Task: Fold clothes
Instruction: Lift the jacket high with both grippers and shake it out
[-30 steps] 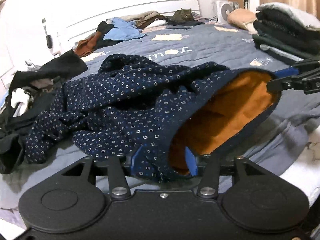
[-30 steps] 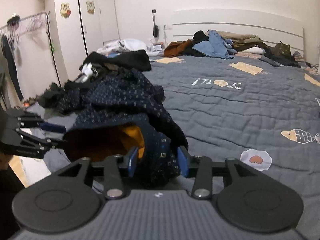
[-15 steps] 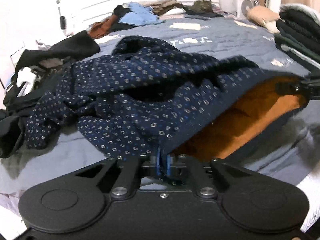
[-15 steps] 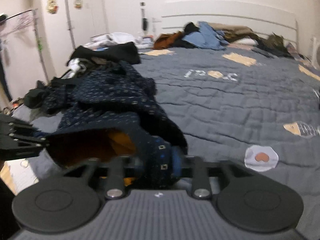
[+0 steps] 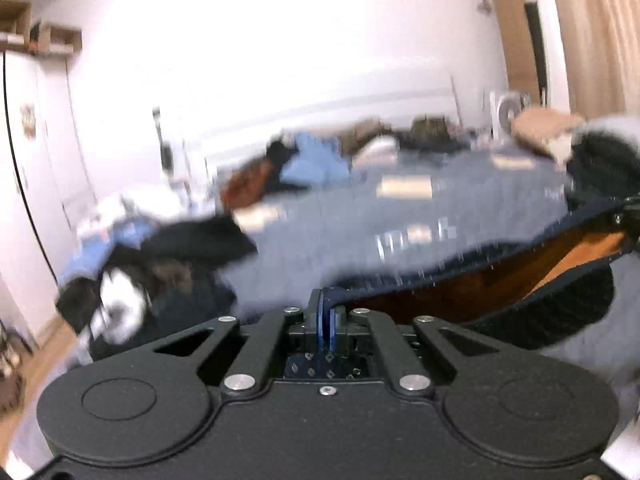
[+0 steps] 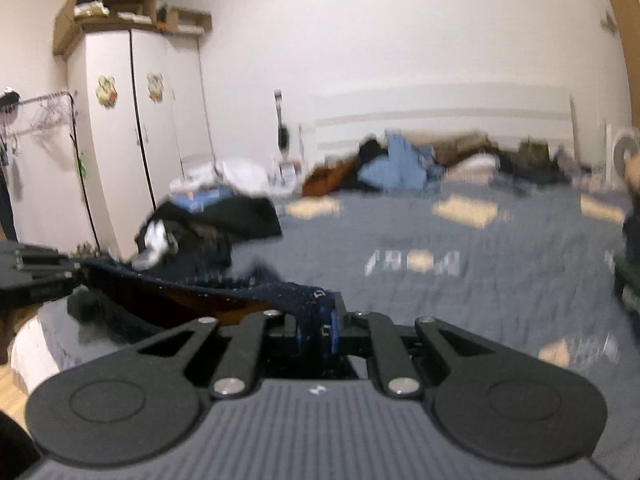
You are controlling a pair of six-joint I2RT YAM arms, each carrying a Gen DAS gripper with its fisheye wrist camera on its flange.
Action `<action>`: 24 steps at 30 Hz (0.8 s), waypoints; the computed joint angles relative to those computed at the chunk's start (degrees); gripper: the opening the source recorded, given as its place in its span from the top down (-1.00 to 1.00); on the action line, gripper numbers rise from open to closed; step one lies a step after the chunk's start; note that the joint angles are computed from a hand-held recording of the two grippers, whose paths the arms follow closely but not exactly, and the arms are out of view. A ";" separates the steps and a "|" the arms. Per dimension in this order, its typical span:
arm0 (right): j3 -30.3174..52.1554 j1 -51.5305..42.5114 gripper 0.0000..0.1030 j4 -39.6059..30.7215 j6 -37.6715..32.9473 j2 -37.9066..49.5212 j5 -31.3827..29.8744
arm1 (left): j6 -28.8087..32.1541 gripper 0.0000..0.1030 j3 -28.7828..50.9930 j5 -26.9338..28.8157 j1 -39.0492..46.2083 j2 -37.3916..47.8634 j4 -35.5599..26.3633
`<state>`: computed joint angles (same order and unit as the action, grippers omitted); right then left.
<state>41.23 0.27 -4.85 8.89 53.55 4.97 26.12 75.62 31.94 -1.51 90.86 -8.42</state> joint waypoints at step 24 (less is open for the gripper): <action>71.67 19.43 0.78 -36.32 -28.18 5.09 24.05 | -7.87 0.95 43.71 -0.29 -5.58 -11.48 -15.06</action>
